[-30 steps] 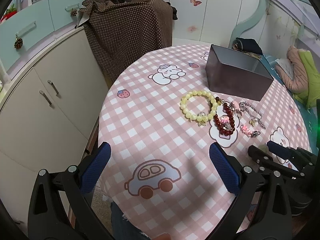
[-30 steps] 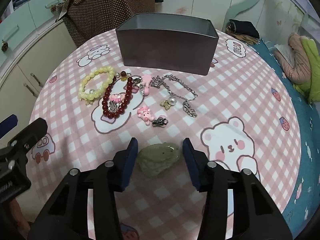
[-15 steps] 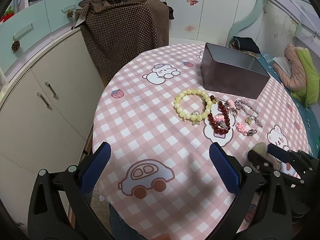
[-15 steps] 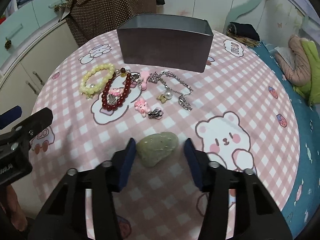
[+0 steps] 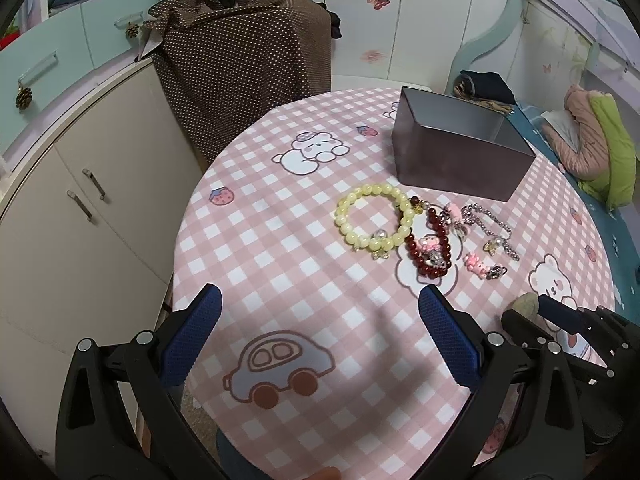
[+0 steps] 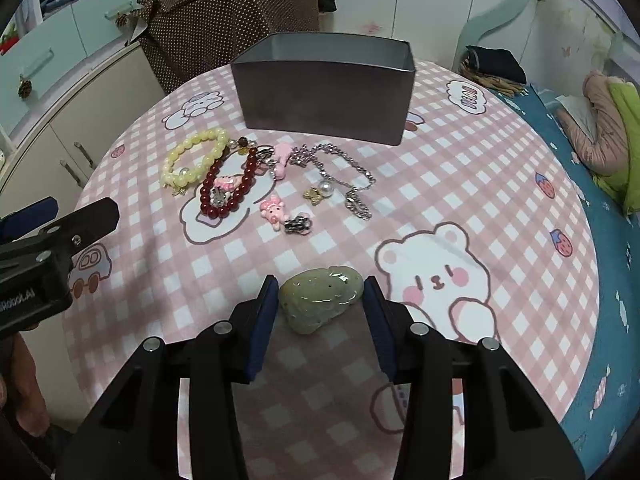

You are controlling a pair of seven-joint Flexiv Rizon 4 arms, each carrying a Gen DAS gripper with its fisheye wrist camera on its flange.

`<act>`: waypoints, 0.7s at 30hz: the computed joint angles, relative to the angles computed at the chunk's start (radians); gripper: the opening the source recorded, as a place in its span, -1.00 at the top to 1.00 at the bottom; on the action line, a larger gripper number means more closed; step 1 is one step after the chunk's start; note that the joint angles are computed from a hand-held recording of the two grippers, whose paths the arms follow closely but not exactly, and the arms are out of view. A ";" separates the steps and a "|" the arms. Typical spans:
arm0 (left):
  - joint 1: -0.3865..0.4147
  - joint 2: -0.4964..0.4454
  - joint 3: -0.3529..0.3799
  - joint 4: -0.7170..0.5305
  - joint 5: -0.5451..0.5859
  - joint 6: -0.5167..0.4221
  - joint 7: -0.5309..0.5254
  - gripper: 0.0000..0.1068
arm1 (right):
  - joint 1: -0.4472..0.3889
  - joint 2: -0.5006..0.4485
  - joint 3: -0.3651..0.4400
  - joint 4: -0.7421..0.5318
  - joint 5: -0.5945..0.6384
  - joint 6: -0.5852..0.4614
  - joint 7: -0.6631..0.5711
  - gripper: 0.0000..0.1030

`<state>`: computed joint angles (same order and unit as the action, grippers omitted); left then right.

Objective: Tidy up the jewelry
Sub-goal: 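Grasp the yellow bead bracelet with the left gripper while the right gripper holds the jade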

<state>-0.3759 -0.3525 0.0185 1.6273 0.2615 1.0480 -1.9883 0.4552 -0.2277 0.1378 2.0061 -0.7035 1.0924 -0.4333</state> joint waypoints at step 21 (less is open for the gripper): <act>-0.008 -0.211 0.009 -0.244 -0.031 -0.106 0.177 -0.84 | -0.028 -0.017 -0.015 -0.019 0.055 0.059 -0.053 0.20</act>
<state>-0.3842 -0.5633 0.0280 1.3834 0.2304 0.9417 -1.8113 0.4273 -0.2451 0.1225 1.9866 -0.6489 1.1515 -0.4864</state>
